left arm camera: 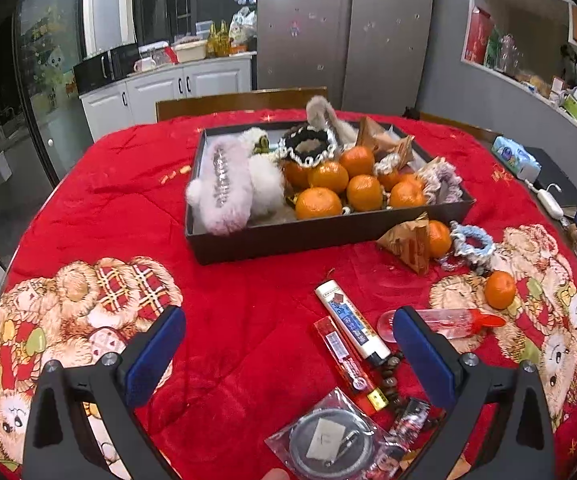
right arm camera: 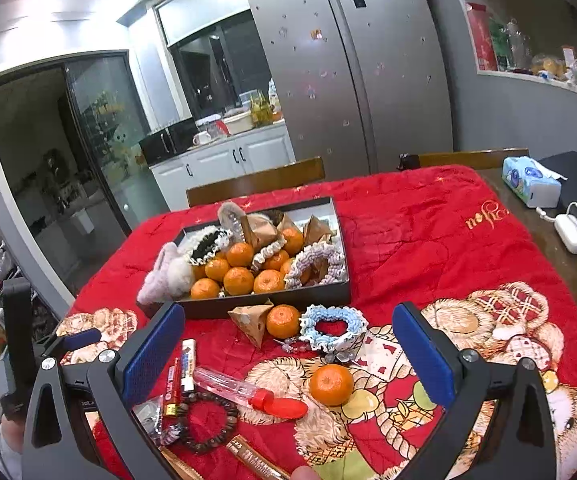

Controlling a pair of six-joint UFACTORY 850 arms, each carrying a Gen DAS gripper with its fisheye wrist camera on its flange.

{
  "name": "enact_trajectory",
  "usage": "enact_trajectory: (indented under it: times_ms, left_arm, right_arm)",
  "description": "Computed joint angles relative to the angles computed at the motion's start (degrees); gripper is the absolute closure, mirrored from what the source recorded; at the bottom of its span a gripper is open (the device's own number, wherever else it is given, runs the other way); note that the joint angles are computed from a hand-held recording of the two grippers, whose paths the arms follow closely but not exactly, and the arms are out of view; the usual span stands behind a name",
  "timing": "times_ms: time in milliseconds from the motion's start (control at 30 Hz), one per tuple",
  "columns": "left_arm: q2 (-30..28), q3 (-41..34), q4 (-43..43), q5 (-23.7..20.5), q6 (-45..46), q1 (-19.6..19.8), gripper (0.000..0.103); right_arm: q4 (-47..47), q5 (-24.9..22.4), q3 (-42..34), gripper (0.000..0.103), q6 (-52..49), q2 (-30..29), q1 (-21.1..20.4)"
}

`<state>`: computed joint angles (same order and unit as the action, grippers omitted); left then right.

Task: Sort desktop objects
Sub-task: 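Close the right tool on the brown paper packet while the left tool approaches the toothpaste tube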

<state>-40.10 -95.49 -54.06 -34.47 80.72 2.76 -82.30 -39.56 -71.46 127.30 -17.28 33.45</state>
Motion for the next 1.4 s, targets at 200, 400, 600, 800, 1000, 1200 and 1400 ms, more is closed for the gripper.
enact_trajectory:
  times_ms: [200, 400, 600, 800, 1000, 1200, 1400]
  left_arm:
    - [-3.63, -4.23, 7.27, 0.39, -6.54, -1.70, 0.000]
    - [-7.15, -8.98, 12.72, -0.13, -11.95, -3.24, 0.000]
    - [-11.15, -14.02, 17.35, -2.36, -16.34, -4.19, 0.000]
    - [-14.00, -17.31, 17.84, -3.49, -17.01, -4.91, 0.000]
    - [-13.29, -15.16, 13.65, -1.26, -12.07, -5.16, 0.000]
    - [-11.86, -13.04, 8.68, -1.45, -5.02, -5.14, 0.026]
    - [-10.00, -10.34, 4.25, -2.50, 1.90, -5.46, 0.071]
  right_arm:
    - [3.88, 6.46, -2.40, 0.000, -3.24, -2.96, -2.69]
    - [8.07, 12.66, -8.00, 0.000, -10.94, -7.97, -4.66]
    - [16.47, 15.35, -14.41, 0.000, -22.80, -12.86, -6.52]
    - [23.26, 19.58, -17.68, 0.001, -31.82, -16.53, -7.88]
    - [20.08, 22.52, -17.88, 0.009, -30.78, -17.94, -8.52]
    - [21.22, 19.52, -18.92, 0.037, -33.02, -18.49, -7.84]
    - [24.53, 14.22, -21.67, 0.058, -37.01, -20.13, -7.14]
